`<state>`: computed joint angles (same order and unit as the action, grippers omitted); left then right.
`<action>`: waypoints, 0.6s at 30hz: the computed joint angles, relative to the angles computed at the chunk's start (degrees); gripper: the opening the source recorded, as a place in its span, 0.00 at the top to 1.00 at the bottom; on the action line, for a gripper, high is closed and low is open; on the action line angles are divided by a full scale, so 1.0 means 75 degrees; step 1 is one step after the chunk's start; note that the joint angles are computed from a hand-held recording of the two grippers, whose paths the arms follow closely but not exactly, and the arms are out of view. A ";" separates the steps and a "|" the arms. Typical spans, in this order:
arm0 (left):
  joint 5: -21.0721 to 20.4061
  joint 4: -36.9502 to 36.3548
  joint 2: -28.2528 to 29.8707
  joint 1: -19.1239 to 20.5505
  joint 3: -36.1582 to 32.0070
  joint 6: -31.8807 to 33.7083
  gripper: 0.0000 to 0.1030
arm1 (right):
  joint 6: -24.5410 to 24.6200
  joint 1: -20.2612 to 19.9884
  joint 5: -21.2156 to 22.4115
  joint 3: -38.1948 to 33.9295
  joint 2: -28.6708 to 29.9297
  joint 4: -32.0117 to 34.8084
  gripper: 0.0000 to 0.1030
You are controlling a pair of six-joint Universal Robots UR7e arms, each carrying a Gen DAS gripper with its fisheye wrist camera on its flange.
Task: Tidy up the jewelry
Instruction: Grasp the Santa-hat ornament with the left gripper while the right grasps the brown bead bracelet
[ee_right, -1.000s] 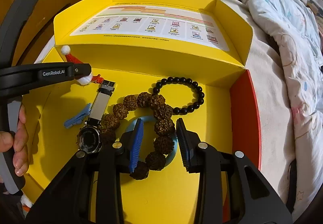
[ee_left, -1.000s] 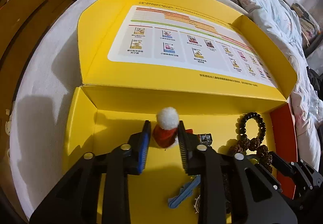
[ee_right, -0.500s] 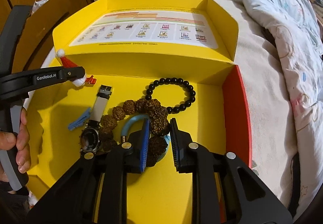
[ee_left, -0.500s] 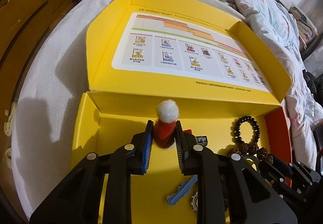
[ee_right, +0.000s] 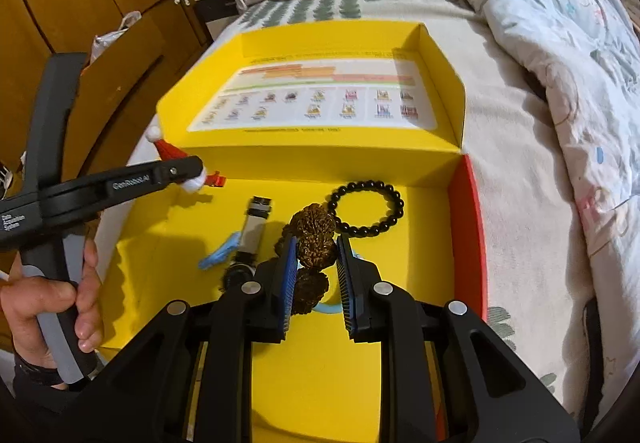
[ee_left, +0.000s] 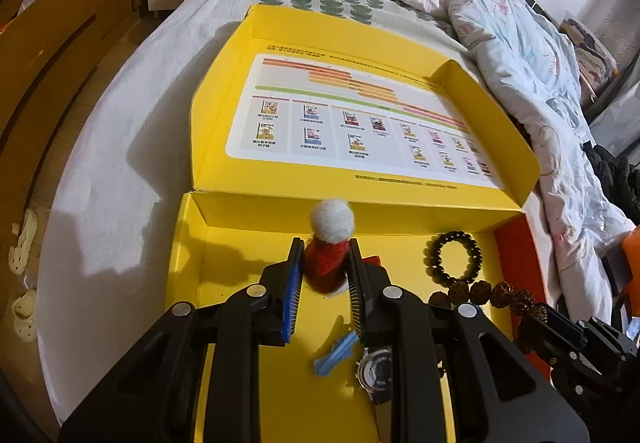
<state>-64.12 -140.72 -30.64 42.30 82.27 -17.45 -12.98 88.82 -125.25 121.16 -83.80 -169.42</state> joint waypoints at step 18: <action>0.0483 0.0412 -0.1833 -0.0710 0.1445 -0.0362 0.79 | 0.0424 0.1422 -0.0665 0.0665 -0.1499 0.0351 0.80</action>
<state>-60.51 -137.63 -44.39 36.98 93.10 -20.16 -9.79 99.49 -130.24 126.15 -95.05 -166.79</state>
